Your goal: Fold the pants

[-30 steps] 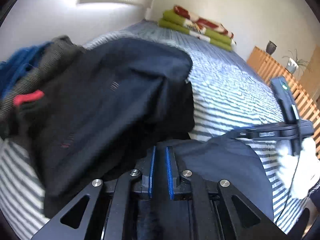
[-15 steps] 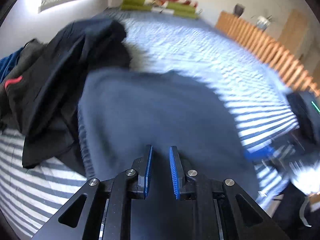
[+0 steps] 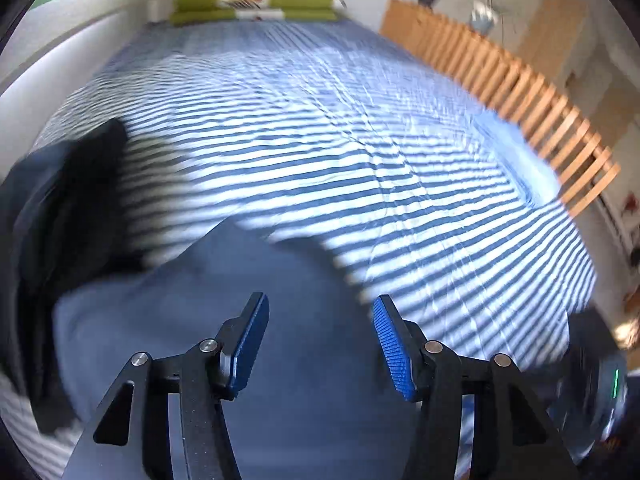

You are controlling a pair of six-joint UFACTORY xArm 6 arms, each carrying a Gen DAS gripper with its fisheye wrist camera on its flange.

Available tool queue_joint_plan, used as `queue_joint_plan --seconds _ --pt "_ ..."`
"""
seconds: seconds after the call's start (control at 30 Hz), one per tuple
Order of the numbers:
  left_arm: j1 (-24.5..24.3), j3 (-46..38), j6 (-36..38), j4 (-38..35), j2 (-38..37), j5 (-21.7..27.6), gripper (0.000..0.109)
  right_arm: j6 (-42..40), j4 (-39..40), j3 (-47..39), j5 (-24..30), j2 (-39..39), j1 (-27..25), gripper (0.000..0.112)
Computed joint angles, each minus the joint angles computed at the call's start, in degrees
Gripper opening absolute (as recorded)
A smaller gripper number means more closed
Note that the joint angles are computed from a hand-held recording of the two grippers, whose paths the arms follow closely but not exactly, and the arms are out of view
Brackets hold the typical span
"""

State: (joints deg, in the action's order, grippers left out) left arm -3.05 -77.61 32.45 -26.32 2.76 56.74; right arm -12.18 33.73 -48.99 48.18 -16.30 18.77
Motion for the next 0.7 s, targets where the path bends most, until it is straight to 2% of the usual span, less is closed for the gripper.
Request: queue_joint_plan --seconds 0.13,0.2,0.27,0.33,0.47,0.63,0.67,0.7 --pt "-7.4 -14.2 -8.5 14.8 13.4 6.4 0.056 -1.8 2.2 3.6 -2.3 -1.6 2.1 0.036" --pt "-10.1 -17.0 -11.8 22.5 16.9 8.4 0.047 -1.2 0.1 5.2 -5.9 -2.4 3.9 0.036" --pt "-11.5 -16.5 -13.5 27.9 17.6 8.5 0.043 -2.9 0.3 6.8 -8.1 -3.7 4.5 0.036" --pt "-12.1 -16.4 -14.2 29.7 18.0 8.7 0.038 -3.9 0.8 8.6 -10.8 -4.9 5.7 0.036" --pt "-12.5 -14.8 -14.3 31.5 17.6 8.0 0.030 -7.7 4.0 8.7 -9.3 -4.3 4.7 0.036" --pt "-12.2 -14.7 -14.0 30.5 17.4 8.1 0.021 -8.2 5.9 6.2 -9.8 -0.2 5.2 0.035" --pt "-12.4 -15.5 -14.1 30.4 18.0 8.2 0.019 -8.5 6.3 5.7 -9.5 0.2 5.3 0.033" --pt "-12.4 -14.9 -14.7 31.6 17.8 7.0 0.016 -9.3 7.5 5.1 -8.5 0.7 5.0 0.026"
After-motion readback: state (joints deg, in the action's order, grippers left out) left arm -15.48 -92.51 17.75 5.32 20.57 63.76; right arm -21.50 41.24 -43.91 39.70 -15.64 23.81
